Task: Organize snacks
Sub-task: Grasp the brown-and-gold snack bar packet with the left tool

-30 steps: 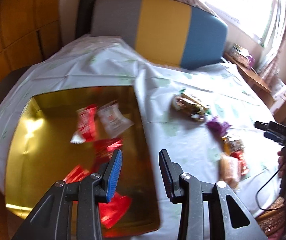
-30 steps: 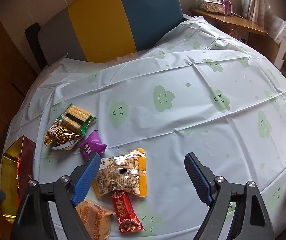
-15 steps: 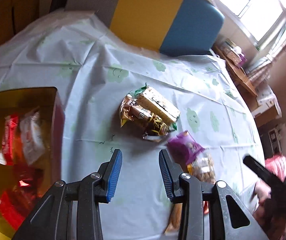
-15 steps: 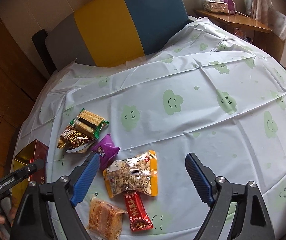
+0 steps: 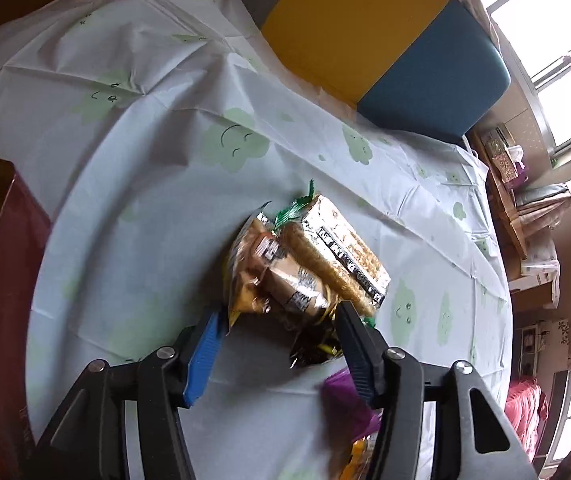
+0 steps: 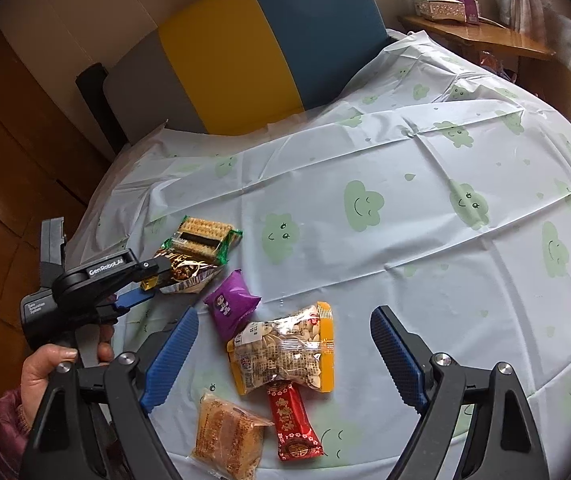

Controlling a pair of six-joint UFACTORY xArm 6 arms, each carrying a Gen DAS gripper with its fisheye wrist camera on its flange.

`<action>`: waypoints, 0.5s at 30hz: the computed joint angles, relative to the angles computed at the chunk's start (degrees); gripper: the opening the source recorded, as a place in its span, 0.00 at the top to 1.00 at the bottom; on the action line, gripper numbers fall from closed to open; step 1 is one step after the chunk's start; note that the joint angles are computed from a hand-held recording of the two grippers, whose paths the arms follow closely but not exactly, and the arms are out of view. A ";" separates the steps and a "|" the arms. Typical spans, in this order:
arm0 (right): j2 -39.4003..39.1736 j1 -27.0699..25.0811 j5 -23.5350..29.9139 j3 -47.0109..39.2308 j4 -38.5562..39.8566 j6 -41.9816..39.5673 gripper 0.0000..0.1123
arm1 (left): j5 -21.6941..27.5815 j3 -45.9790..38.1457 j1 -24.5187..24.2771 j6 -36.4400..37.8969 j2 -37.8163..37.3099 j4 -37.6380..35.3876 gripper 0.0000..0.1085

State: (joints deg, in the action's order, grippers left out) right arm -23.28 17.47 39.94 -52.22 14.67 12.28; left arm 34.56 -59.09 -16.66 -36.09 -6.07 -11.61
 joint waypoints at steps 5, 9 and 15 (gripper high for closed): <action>0.07 -0.34 0.17 -0.09 1.34 -0.19 0.21 | -3.55 0.96 -0.05 -6.27 -1.23 4.23 0.36; -0.06 -0.04 0.00 -0.10 0.96 -0.26 0.18 | 0.34 -3.17 0.47 -9.18 2.60 3.78 0.38; 0.22 -0.47 0.24 -0.21 1.46 -0.27 0.18 | 6.91 -9.84 -1.40 -14.78 8.38 12.34 0.40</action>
